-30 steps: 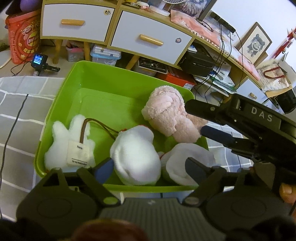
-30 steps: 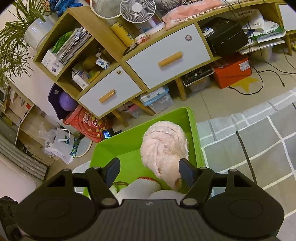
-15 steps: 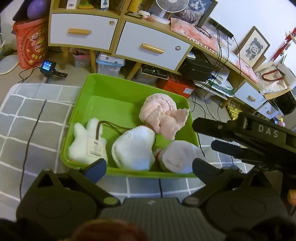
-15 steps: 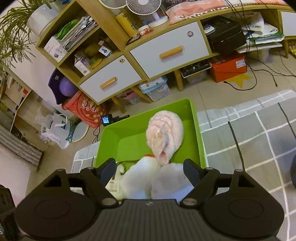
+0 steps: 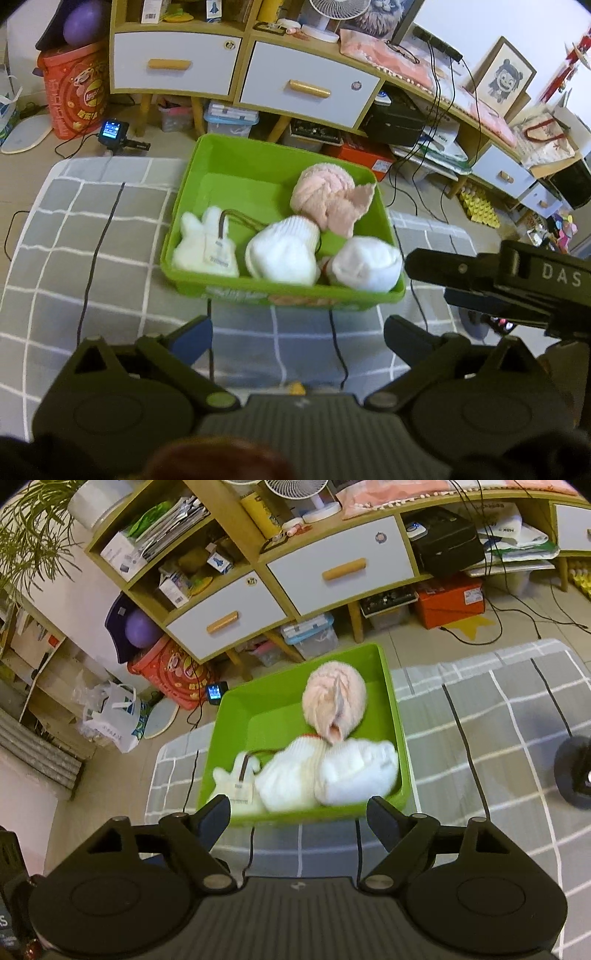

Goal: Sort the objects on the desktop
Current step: 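Withdraw both tools from the bin back toward the pile, then grasp yellow-cuffed white knit glove with left tool while right tool grasps red-cuffed white sock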

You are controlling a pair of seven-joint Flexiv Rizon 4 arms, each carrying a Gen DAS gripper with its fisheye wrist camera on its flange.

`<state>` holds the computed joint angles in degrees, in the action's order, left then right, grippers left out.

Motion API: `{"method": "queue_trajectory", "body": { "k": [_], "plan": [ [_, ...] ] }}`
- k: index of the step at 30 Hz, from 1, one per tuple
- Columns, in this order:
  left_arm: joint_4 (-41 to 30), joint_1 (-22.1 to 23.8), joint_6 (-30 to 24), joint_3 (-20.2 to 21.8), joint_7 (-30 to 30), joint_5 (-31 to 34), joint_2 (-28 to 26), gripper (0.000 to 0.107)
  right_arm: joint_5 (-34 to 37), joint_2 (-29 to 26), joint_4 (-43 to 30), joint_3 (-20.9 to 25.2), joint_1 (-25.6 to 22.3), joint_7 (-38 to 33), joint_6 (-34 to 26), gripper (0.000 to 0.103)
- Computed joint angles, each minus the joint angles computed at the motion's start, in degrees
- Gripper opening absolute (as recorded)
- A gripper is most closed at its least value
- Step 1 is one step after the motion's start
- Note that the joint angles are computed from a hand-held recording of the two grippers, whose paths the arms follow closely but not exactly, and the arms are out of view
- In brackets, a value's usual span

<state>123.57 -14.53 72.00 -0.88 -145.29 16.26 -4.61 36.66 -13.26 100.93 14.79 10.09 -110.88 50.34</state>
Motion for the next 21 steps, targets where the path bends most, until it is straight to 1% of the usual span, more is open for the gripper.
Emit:
{"method": "queue_trajectory", "body": {
  "k": [4,7,9,11,13,17,21],
  "plan": [
    [2.4,-0.1,1.5,-0.1,0.3,-1.0,0.3,0.102,0.8,1.5,2.3,0.1,-0.5,-1.3,-0.6,0.083],
    [5.0,0.0,4.3,0.1,0.2,-1.6,0.3,0.102,1.1,2.0,4.3,-0.3,-0.6,-2.3,-0.6,0.083],
    [6.9,0.3,5.2,-0.3,2.9,-4.4,0.6,0.102,-0.9,2.1,5.3,-0.9,-0.2,-1.2,-1.9,0.083],
    [8.4,0.5,5.4,-0.3,5.1,-5.5,1.3,0.102,-3.0,2.5,6.2,-1.2,0.1,-0.6,-2.7,0.083],
    [10.1,0.6,5.8,-0.3,6.5,-6.4,2.4,0.102,-2.6,3.1,6.8,-1.3,-0.4,-2.2,-3.6,0.083],
    [14.3,1.1,9.1,-1.0,12.3,-12.9,3.3,0.102,-2.1,4.2,7.7,-1.7,-0.8,-4.0,-6.2,0.083],
    [15.9,1.2,9.9,-1.6,16.5,-16.8,3.0,0.102,-2.3,5.0,8.8,-2.1,-0.6,-5.6,-8.2,0.083]
  ]
}}
